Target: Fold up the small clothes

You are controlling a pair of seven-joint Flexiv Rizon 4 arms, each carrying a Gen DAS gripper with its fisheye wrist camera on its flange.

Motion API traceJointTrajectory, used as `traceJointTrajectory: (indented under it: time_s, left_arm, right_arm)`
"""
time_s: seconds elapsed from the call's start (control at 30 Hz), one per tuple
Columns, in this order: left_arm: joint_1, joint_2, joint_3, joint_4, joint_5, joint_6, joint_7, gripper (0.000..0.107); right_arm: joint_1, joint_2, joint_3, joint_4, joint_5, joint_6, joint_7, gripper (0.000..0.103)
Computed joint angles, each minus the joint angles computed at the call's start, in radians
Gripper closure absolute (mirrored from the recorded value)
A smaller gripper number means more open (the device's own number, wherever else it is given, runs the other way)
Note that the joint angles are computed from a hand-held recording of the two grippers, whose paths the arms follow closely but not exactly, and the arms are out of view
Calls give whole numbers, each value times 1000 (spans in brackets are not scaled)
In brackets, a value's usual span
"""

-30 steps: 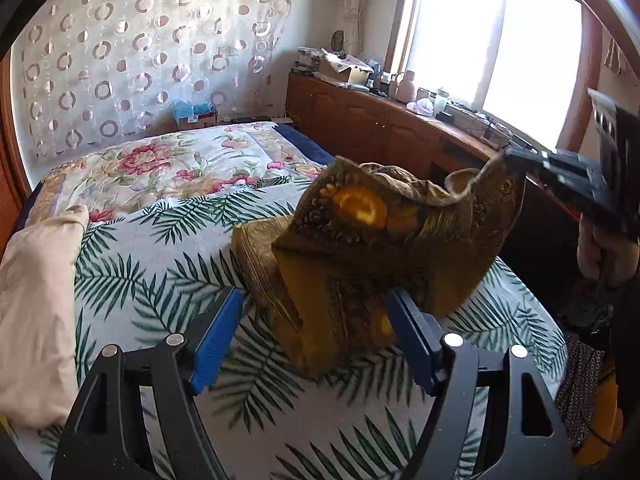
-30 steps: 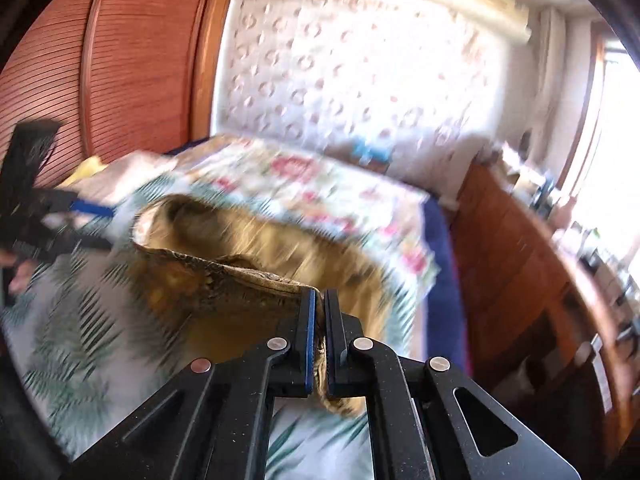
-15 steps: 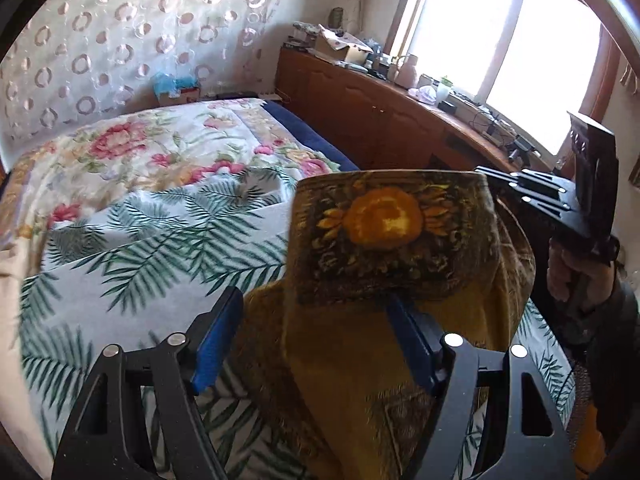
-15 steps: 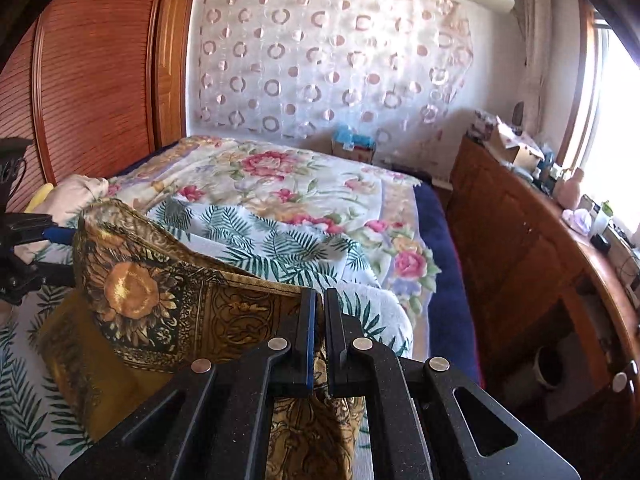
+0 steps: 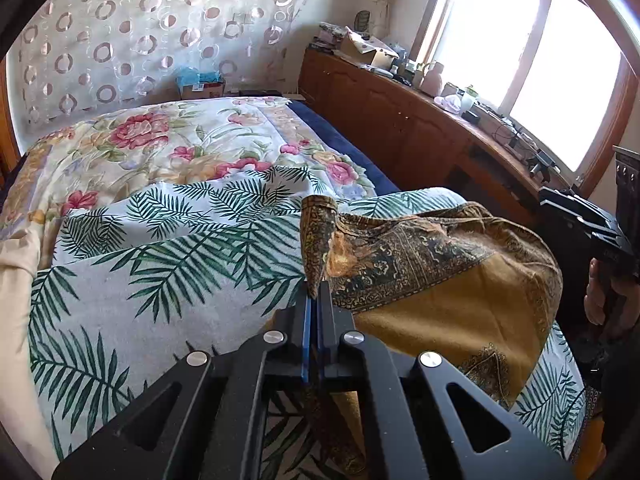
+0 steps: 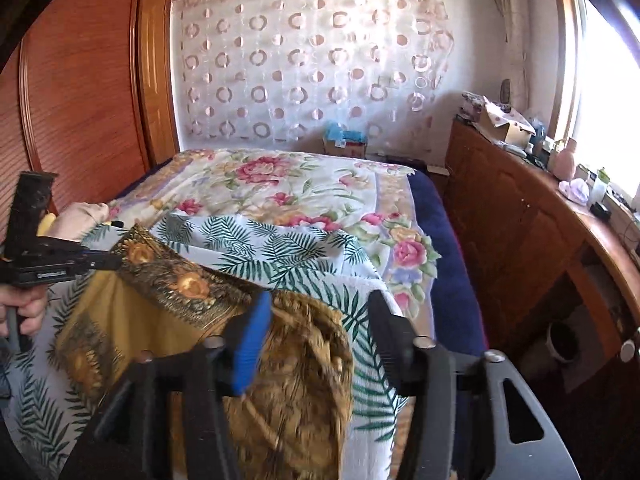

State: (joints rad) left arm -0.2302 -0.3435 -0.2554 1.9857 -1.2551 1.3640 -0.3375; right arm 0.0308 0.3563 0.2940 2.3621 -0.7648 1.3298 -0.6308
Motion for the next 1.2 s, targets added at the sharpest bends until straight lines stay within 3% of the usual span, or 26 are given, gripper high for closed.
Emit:
traceJointTrajectory:
  time_s: [0.1, 0.33, 0.4, 0.57, 0.63, 0.83, 0.97, 1.1, 1.2]
  left_arm:
    - [-9, 3, -5, 12, -13, 31, 27, 104]
    - [-16, 17, 3, 23, 4, 49, 25, 103]
    - [-9, 24, 9, 27, 19, 35, 8, 95]
    - [7, 42, 16, 37, -2, 5, 18, 52]
    - [6, 37, 30, 34, 35, -16, -5, 45]
    - [21, 4, 44, 22, 170, -70, -126, 45]
    - [44, -6, 25, 20, 192, -85, -154, 45]
    - [58, -6, 5, 26, 174, -97, -153, 45]
    - [89, -3, -9, 18, 102, -217, -140, 57]
  right_arm:
    - [79, -11, -23, 7, 118, -55, -83, 42]
    - [121, -59, -47, -17, 213, -139, -145, 41]
    - [139, -73, -62, -31, 260, -155, -179, 41]
    - [160, -119, -78, -80, 327, -155, -245, 41]
    - [162, -128, -83, -88, 344, -150, -264, 41]
    - [154, -138, -80, -84, 358, -130, -272, 41]
    - [143, -155, -71, -76, 322, -104, -236, 41]
    - [150, -156, -74, -65, 324, -78, -245, 50]
    - [157, -154, -76, -59, 339, -69, -258, 58]
